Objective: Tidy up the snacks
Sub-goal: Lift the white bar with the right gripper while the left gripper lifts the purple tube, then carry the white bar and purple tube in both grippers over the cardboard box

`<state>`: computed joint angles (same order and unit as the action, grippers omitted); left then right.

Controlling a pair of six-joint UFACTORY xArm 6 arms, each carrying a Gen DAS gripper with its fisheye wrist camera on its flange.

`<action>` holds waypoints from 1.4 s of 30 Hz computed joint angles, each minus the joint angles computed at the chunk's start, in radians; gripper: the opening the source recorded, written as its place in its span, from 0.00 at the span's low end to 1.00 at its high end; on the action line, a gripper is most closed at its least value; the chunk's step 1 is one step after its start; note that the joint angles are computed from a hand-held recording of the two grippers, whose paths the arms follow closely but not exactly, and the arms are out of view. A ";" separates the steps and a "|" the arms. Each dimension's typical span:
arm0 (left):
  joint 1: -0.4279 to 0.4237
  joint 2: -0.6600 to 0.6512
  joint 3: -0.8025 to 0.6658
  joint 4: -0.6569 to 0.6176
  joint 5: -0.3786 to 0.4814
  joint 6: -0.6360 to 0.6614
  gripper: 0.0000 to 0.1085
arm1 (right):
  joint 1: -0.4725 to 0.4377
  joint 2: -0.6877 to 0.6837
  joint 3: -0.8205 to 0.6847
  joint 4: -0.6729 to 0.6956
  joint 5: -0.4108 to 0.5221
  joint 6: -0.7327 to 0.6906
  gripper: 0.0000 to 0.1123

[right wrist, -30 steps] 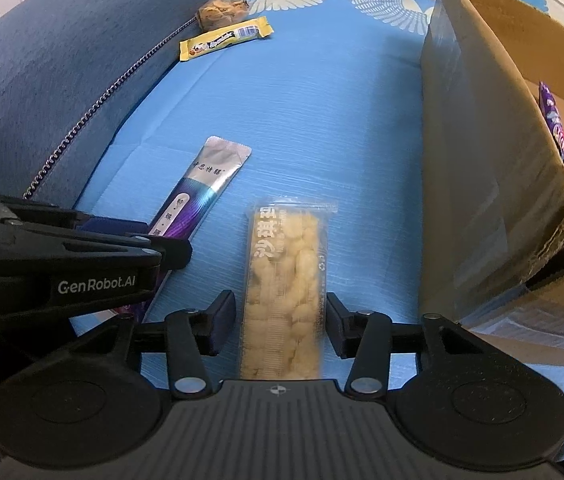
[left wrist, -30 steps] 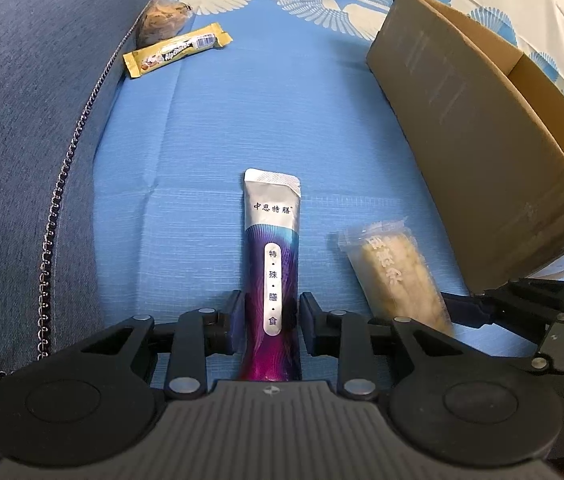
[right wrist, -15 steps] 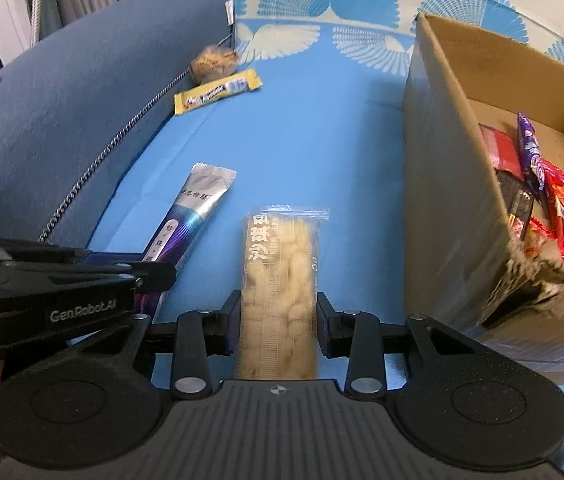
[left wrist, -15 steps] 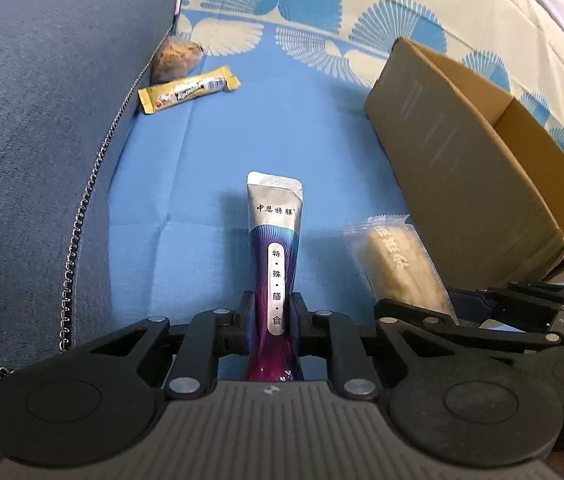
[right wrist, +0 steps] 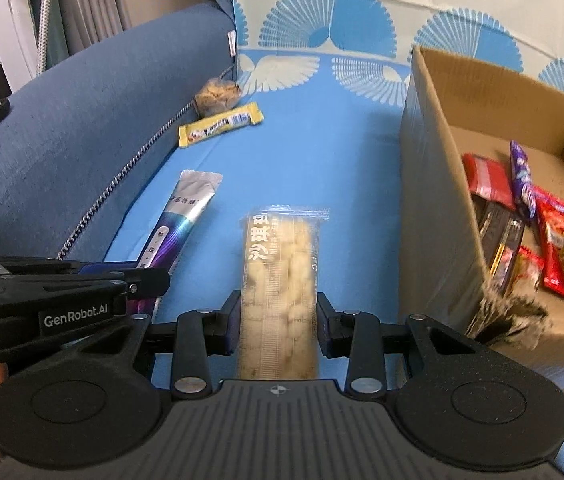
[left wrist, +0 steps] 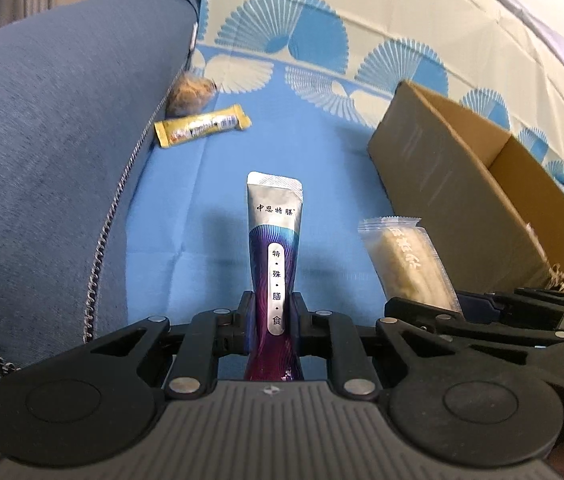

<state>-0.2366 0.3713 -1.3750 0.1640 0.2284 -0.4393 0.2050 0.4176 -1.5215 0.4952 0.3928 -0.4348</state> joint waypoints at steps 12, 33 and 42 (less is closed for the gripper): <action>0.063 -0.060 0.083 0.402 -0.190 -0.423 0.17 | 0.020 -0.054 0.041 0.192 -0.127 -0.227 0.34; 0.058 -0.106 0.044 0.741 -0.077 -0.776 0.17 | 0.000 -0.099 -0.006 0.675 -0.129 -0.712 0.34; -0.005 -0.043 -0.063 0.668 0.010 -0.674 0.17 | -0.057 -0.074 -0.061 0.734 -0.115 -0.675 0.34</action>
<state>-0.2417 0.3280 -1.4383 0.8316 0.2384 -1.1135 0.1479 0.3435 -1.5826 1.2295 0.2782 -1.1098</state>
